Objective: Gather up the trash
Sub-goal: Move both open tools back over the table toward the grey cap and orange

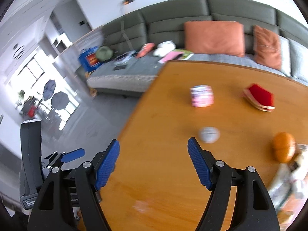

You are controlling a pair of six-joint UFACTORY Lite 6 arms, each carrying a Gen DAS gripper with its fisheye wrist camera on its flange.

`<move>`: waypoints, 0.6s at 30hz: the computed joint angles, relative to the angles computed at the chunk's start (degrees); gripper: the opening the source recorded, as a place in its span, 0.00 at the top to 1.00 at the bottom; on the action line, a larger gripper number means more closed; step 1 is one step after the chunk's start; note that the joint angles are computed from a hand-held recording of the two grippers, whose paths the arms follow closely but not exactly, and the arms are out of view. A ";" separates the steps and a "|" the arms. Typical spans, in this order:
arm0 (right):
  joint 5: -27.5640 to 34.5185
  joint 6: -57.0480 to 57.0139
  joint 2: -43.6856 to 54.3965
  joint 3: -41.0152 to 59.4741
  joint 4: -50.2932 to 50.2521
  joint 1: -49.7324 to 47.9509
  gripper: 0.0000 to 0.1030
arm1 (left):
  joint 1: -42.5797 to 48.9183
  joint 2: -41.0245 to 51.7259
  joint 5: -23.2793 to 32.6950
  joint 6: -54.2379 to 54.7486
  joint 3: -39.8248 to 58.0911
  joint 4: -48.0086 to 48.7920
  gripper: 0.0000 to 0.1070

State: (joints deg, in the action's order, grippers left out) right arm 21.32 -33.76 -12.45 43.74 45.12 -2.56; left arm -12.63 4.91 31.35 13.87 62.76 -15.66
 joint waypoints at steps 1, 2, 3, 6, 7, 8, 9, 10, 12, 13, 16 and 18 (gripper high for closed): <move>1.82 -4.43 -0.58 -0.58 2.08 -4.21 0.28 | -1.86 0.47 -0.22 -1.93 0.35 0.59 0.10; 3.25 -8.20 -0.98 -1.21 3.65 -7.82 0.28 | -3.65 1.32 -0.30 -4.06 1.21 1.43 0.10; 4.60 -11.34 -0.79 -1.31 4.44 -11.68 0.28 | -6.19 2.71 -0.61 -7.30 2.53 2.95 0.10; 7.95 -19.56 1.47 -0.82 5.71 -22.63 0.28 | -11.64 5.60 -1.03 -14.83 5.23 7.47 0.10; 8.33 -21.53 3.71 0.24 5.33 -26.41 0.28 | -13.59 7.33 -1.12 -17.55 6.82 9.39 0.10; 8.84 -23.10 5.35 1.18 5.36 -29.14 0.28 | -15.15 8.91 -1.11 -19.37 8.31 10.65 0.10; 9.27 -24.70 7.20 2.32 5.78 -31.47 0.28 | -16.66 10.49 -1.06 -21.25 9.84 11.97 0.10; 10.10 -26.36 9.40 4.10 5.96 -34.14 0.28 | -17.75 11.85 -0.82 -22.99 11.31 13.28 0.10; 9.61 -28.81 14.02 7.25 6.12 -37.61 0.28 | -20.17 15.61 -0.13 -26.31 15.31 15.68 0.10; 9.47 -29.08 15.69 8.55 5.66 -38.35 0.28 | -20.96 17.74 0.54 -27.16 17.77 16.14 0.10; 7.79 -27.00 23.78 14.78 0.67 -39.26 0.28 | -23.09 24.69 2.89 -29.37 25.85 17.41 0.10; 7.50 -24.28 28.14 17.97 -3.08 -38.90 0.28 | -24.05 27.76 3.67 -30.29 29.66 17.75 0.10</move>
